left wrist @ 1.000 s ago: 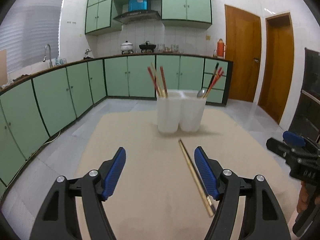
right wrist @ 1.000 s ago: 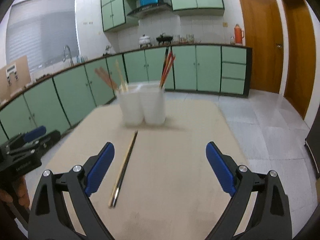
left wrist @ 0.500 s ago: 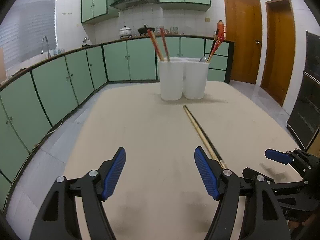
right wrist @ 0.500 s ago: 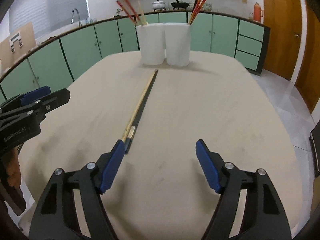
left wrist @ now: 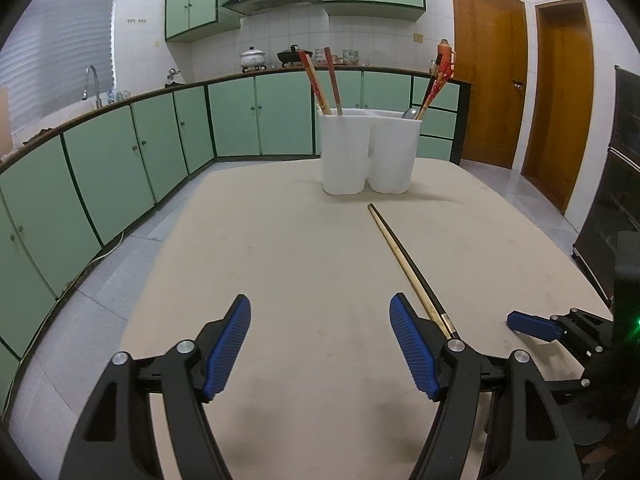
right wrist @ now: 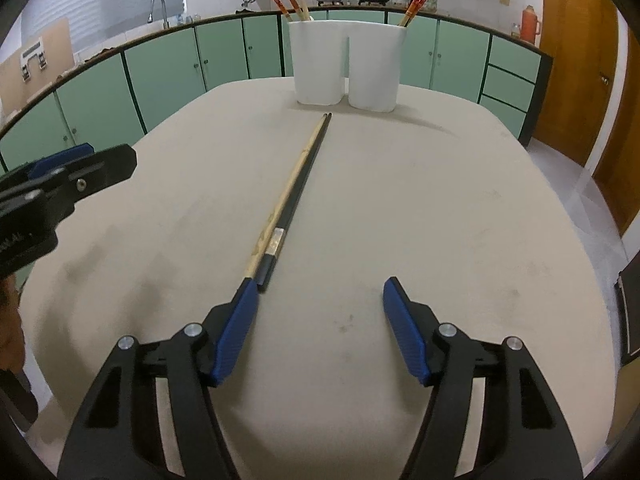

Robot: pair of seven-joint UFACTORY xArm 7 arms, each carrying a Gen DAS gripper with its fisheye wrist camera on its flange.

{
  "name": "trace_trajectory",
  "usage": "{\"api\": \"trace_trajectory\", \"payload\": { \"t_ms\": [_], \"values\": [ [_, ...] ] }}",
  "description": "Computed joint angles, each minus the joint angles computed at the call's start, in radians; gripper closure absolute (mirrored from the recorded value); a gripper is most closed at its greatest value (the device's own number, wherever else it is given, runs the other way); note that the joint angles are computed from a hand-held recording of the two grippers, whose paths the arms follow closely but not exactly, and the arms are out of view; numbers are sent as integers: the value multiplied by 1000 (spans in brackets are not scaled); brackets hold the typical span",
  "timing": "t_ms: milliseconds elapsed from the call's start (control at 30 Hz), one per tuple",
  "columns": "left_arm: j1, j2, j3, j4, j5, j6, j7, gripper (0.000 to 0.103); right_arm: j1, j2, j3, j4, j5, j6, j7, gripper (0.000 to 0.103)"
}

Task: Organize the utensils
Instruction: 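Lower the right tool onto the black chopstick and close it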

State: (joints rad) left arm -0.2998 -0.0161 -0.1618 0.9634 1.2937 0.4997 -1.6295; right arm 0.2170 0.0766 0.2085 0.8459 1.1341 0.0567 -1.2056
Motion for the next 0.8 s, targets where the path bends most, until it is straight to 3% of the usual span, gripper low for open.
{"api": "trace_trajectory", "payload": {
  "t_ms": [67,167,233,367,567,800],
  "values": [
    [-1,1,-1,1,-1,4,0,32,-1,4,0,1,4,-15,-8,41],
    [-2,1,0,1,-3,8,-4,32,-8,13,-17,1,-76,-39,90,42],
    [-2,1,0,1,-3,10,-7,32,-35,11,-10,7,-71,-20,102,43],
    [-3,5,1,3,-8,10,-7,31,-54,2,-1,22,31,48,4,43],
    [-2,-3,1,-3,-9,10,-7,31,-9,12,8,15,23,-3,-27,43],
    [1,2,2,-2,-6,3,-19,30,7,3,3,20,75,31,-79,44]
  ]
}}
